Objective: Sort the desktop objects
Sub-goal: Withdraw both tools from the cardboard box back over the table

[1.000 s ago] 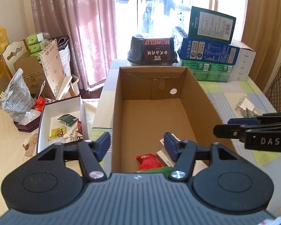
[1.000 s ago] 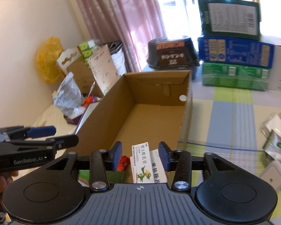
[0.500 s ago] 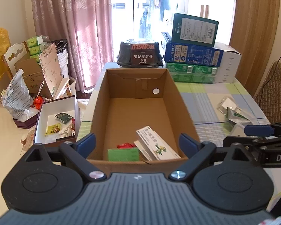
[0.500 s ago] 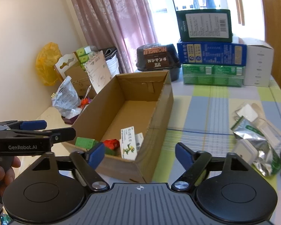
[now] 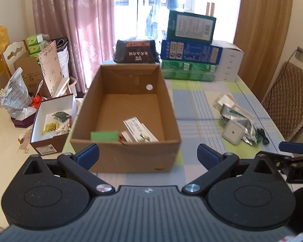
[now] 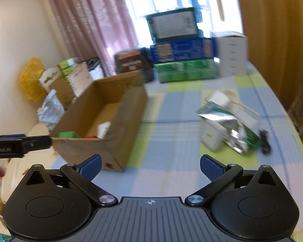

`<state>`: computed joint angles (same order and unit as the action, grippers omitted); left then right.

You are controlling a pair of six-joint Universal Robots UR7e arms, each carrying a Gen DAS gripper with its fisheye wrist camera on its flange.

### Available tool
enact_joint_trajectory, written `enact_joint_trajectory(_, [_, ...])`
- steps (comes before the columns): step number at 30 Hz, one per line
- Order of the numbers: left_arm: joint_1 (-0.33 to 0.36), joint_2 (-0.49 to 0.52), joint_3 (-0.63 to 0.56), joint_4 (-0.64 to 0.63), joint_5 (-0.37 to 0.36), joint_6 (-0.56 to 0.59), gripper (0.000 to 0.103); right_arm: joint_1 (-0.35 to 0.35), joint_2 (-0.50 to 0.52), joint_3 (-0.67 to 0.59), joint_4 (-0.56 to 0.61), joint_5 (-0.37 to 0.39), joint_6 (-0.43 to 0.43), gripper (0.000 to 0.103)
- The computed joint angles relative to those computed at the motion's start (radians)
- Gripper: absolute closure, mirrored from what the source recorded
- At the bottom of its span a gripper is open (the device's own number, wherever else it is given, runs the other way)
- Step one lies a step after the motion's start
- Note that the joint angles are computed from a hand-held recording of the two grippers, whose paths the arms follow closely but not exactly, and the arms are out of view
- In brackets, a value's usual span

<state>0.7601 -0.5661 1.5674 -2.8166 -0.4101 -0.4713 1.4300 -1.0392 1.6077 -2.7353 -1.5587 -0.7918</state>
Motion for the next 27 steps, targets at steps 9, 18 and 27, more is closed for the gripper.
enact_joint_trajectory(9, [-0.026,0.084,-0.067,0.016,-0.055,-0.007,0.002,-0.068,-0.057,-0.011,0.002,-0.022,0.031,0.002])
enact_joint_trajectory(18, [-0.036,0.206,-0.179,-0.091,-0.127,0.209,0.003,-0.106,-0.077,-0.045,0.012,-0.017,0.054,0.002])
enact_joint_trajectory(27, [-0.030,0.282,-0.262,-0.112,-0.177,0.284,0.002,-0.129,-0.070,-0.078,0.031,-0.015,0.078,0.002])
